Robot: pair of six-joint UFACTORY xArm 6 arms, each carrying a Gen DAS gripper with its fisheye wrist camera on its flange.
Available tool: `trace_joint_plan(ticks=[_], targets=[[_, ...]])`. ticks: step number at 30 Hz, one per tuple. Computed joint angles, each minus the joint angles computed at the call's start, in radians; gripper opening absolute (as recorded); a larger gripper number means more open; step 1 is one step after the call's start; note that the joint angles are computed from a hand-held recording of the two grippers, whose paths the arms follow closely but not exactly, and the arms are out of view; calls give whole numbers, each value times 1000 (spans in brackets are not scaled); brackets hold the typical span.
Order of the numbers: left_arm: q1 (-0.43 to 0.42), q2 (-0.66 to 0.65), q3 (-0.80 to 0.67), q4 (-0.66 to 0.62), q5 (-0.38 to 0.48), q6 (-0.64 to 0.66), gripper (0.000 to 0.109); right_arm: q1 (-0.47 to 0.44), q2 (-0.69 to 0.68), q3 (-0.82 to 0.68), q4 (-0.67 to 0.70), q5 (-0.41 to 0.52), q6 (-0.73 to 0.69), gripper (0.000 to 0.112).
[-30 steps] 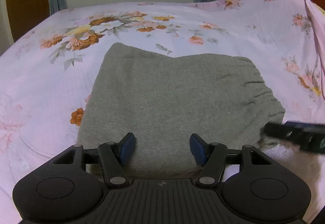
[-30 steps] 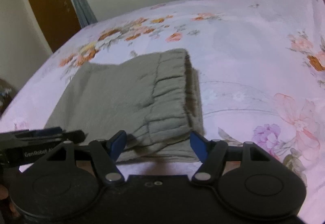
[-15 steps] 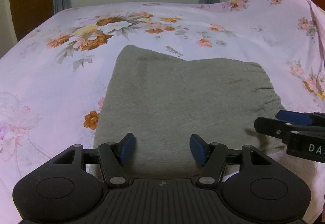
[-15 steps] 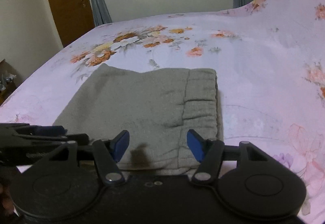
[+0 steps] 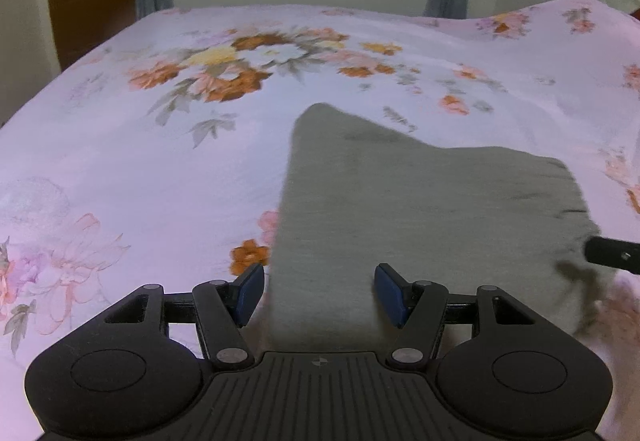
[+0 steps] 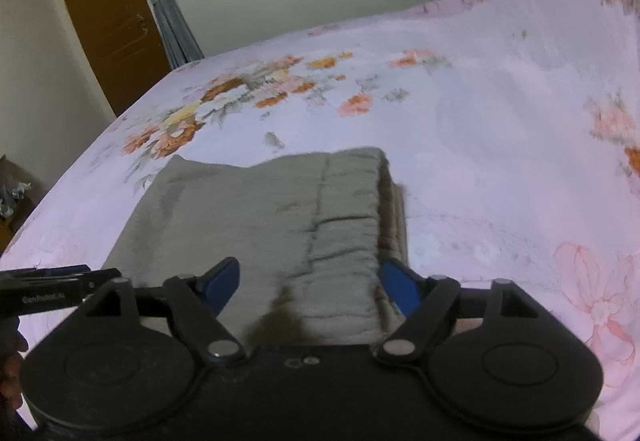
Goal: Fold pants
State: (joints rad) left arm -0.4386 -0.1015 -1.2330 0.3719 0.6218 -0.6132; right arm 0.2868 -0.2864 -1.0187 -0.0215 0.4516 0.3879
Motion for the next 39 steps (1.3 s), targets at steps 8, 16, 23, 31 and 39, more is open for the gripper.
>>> trace_joint_plan(ticks=[8,16,23,31,39], targets=[[70,62,-8,-365,-48,291,61,-80,47,-28,412,100,-274,88],[136,145,-65,-864,10,610,62,-194,121,-60,937,247,-639,95],[121,157,-67,-1082,-5,717,57,-234,182,-103,1237,401,-877,81],[88,191,-78,-979,-73,631,41,-132,195,-104,1084,209,-777,61],[38,133,-39,-789,-202,474,30,-52,117,-94,1091,85,-724,58]])
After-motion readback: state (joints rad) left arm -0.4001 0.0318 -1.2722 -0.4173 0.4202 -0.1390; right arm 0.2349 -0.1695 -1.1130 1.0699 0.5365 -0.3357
